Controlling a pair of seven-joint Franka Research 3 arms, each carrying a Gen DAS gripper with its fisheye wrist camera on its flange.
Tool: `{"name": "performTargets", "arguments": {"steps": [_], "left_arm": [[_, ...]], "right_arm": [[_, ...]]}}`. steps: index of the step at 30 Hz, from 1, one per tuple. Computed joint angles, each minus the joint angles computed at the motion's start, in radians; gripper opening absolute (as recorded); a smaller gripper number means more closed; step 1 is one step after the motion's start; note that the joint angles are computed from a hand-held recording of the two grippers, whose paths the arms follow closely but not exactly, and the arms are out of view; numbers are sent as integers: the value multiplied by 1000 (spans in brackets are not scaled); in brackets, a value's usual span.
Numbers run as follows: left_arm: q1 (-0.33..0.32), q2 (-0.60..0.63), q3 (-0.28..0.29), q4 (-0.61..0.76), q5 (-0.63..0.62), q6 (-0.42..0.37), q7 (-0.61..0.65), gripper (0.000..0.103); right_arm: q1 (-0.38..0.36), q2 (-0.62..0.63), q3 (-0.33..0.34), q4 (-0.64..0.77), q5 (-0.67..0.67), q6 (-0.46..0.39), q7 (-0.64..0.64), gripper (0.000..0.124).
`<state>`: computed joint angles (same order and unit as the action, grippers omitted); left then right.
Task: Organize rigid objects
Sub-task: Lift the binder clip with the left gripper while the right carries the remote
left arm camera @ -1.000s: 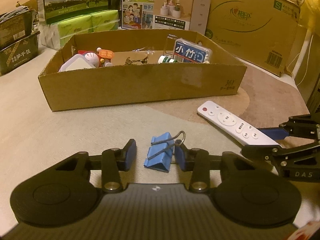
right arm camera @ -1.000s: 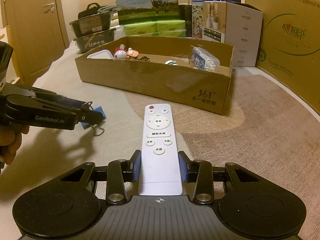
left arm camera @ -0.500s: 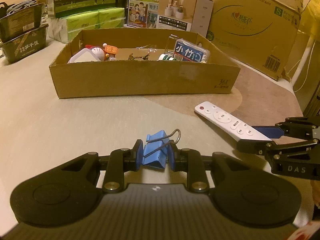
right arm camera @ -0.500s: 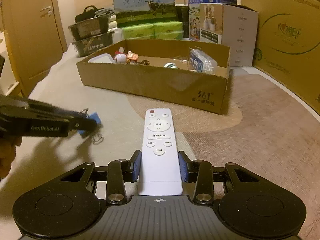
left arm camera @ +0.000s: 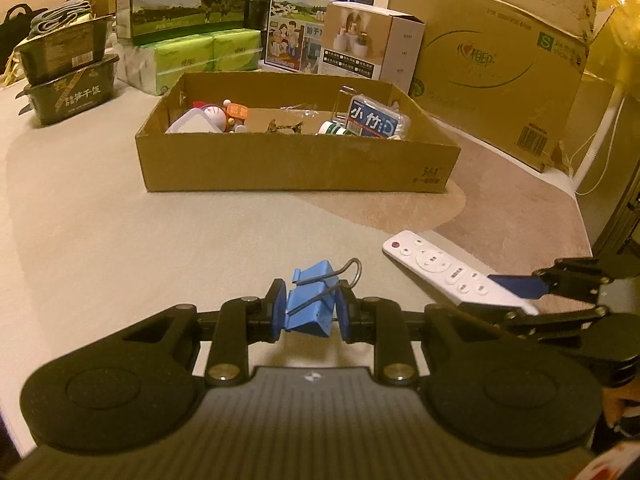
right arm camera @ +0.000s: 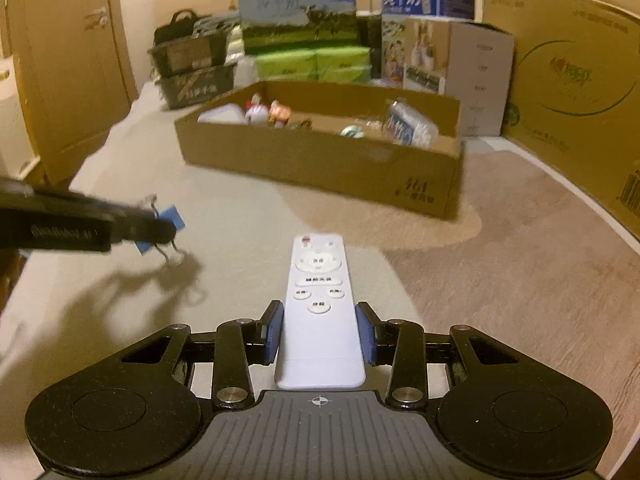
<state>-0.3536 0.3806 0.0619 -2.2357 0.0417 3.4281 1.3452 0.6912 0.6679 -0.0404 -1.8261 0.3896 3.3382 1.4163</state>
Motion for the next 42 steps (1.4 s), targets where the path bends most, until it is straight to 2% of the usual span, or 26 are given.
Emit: {"name": "performTargets", "arguments": {"steps": [2,4,11,16,26,29,33,42], "left_arm": [[19,-10,-19,-13,9,-2,-10,23],[9,-18,-10,-23,5,1,-6,23],[-1,-23,-1,-34,-11,-5,-7,23],[-23,-32,14,-46,-32,0,5,23],[-46,-54,24,-61,-68,2,31,23],[-71,-62,42,-66,-92,-4,50,23],[-116,-73,77,-67,-136,-18,70,23],[-134,-94,90,-77,-165,-29,86,23]], "right_arm": [[18,8,-17,3,1,-11,-2,39],[24,16,-24,12,-6,-48,-2,39],[46,55,-40,31,4,18,-1,39],[74,62,-64,40,37,21,-10,39],[36,-12,6,-48,84,106,-55,39],[23,-29,25,-58,97,114,-69,39],[14,-50,41,-71,122,125,-76,39],[15,-82,50,-88,163,138,-95,39]]}}
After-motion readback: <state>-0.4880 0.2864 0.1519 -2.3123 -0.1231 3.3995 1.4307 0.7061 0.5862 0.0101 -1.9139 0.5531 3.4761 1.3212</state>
